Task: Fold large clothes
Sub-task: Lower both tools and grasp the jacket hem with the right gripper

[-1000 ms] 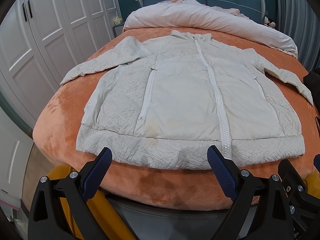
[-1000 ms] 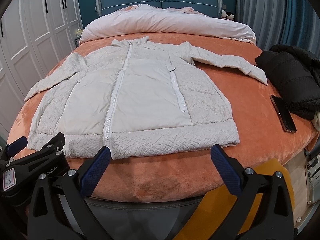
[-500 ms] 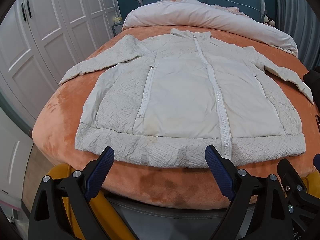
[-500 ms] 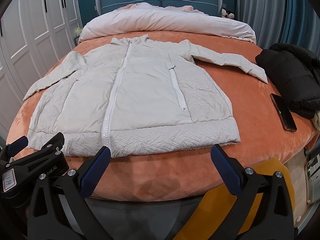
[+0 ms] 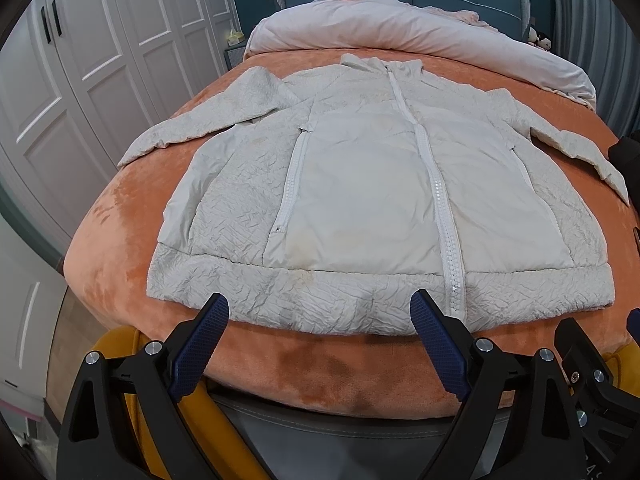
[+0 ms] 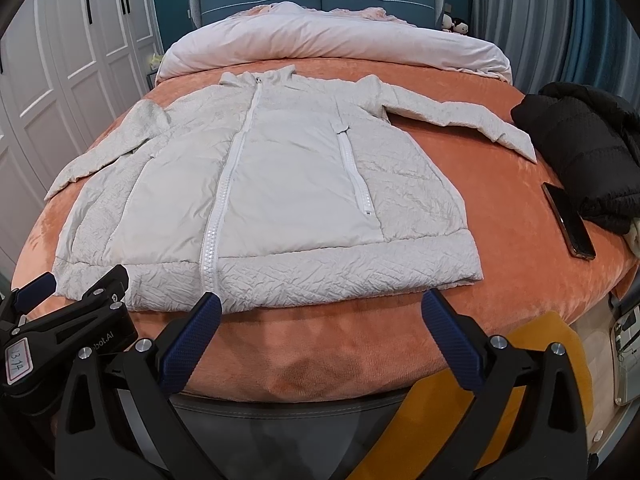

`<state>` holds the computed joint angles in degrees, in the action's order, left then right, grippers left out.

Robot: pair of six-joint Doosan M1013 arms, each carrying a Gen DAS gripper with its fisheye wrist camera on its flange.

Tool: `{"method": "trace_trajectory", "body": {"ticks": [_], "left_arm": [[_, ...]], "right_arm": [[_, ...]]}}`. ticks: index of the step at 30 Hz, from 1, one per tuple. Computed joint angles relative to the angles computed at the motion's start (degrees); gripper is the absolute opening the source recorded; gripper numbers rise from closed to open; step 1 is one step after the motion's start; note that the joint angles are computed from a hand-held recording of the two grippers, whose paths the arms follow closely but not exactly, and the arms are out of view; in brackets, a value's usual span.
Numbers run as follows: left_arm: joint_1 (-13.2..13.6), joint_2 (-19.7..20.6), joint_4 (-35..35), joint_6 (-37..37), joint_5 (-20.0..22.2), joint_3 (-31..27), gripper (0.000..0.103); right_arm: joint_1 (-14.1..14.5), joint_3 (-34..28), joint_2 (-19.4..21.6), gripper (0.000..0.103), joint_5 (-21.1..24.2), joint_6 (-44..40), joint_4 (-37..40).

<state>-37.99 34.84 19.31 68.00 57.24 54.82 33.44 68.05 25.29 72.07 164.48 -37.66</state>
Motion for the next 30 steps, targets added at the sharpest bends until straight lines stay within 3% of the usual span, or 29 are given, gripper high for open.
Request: {"method": "trace_trajectory", "body": {"ticks": [9,16,26,30], "left_arm": [[0.09,0.84,-0.35,0.88,0.76,-1.11,0.091],[0.64,3.51,-0.04,0.51,2.27,-5.53,0.091],[1.22,11.11,0.03,2.31,8.29,-18.28,0.091],[1.74,16.59,-0.24,4.72,12.21,-27.84,0.091]], "right_arm": [[-0.55,0.14,0.09,0.098,-0.72,-0.85,1.15],[-2.15,-0.3,0.57,0.098,-0.65,-2.51,2.71],[-6.12,-1.2,1.72,0.098,-2.32,-5.88,5.78],[-10.53,1.26,0.59,0.098,-6.37,-6.01,6.85]]}}
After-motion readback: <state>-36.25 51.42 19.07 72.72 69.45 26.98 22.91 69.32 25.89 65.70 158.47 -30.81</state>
